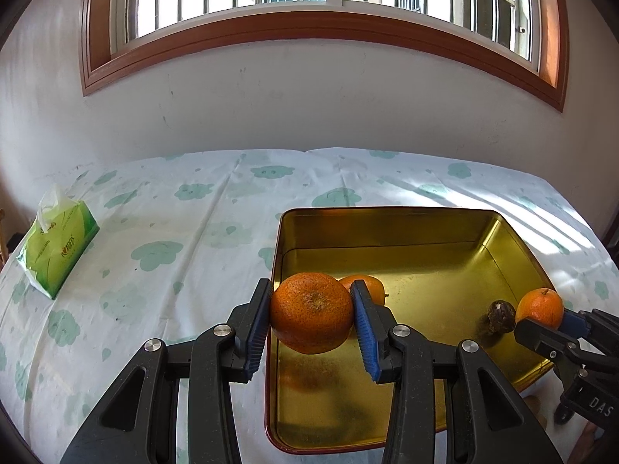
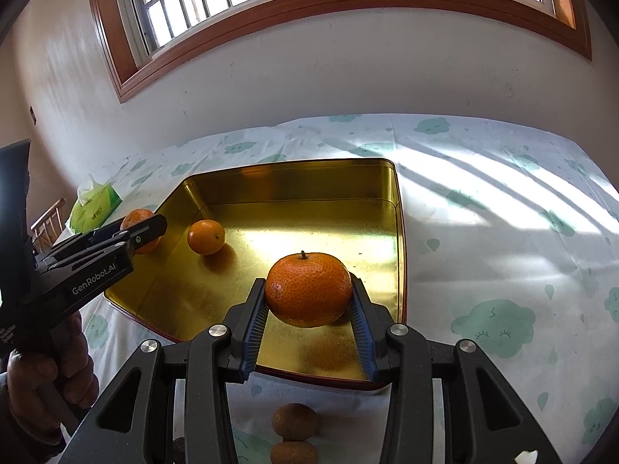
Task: Organize fruits
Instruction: 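Open the left tool to drop its mandarin while the right tool drops its mandarin into the tin, then grasp a dark wrinkled fruit with the left tool while the right tool grasps the red cherry tomato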
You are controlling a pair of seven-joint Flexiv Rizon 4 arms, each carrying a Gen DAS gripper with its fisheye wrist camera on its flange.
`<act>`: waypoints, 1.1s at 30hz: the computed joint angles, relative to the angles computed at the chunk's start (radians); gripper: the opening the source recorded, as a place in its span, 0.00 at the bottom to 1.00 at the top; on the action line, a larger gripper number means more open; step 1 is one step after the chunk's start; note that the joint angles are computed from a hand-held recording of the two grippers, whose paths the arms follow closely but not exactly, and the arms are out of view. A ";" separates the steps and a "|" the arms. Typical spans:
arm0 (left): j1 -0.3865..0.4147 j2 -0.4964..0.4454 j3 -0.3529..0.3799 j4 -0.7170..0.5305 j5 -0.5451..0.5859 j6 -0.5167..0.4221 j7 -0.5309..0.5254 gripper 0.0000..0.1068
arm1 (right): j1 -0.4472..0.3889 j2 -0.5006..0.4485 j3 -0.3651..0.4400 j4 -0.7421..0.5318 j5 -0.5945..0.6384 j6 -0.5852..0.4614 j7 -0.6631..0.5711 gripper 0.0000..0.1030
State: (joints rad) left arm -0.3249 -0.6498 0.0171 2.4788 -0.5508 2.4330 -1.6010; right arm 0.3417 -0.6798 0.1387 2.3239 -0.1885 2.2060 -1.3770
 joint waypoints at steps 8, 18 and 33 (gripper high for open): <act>0.009 -0.014 0.002 -0.009 0.015 0.010 0.004 0.40 | 0.002 -0.008 0.001 -0.011 -0.004 -0.001 -0.006 0.38; -0.012 -0.030 0.011 -0.018 -0.014 0.058 0.029 0.52 | 0.006 -0.008 0.000 -0.010 0.004 0.015 -0.008 0.40; -0.023 -0.020 -0.013 0.018 -0.062 0.127 0.028 0.59 | -0.103 0.065 0.064 0.142 -0.124 0.179 0.020 0.40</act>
State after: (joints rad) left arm -0.3480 -0.6696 0.0042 2.4967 -0.6131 2.5596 -1.5730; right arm 0.2391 -0.6152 0.2026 2.4655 -0.3120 2.3847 -1.3568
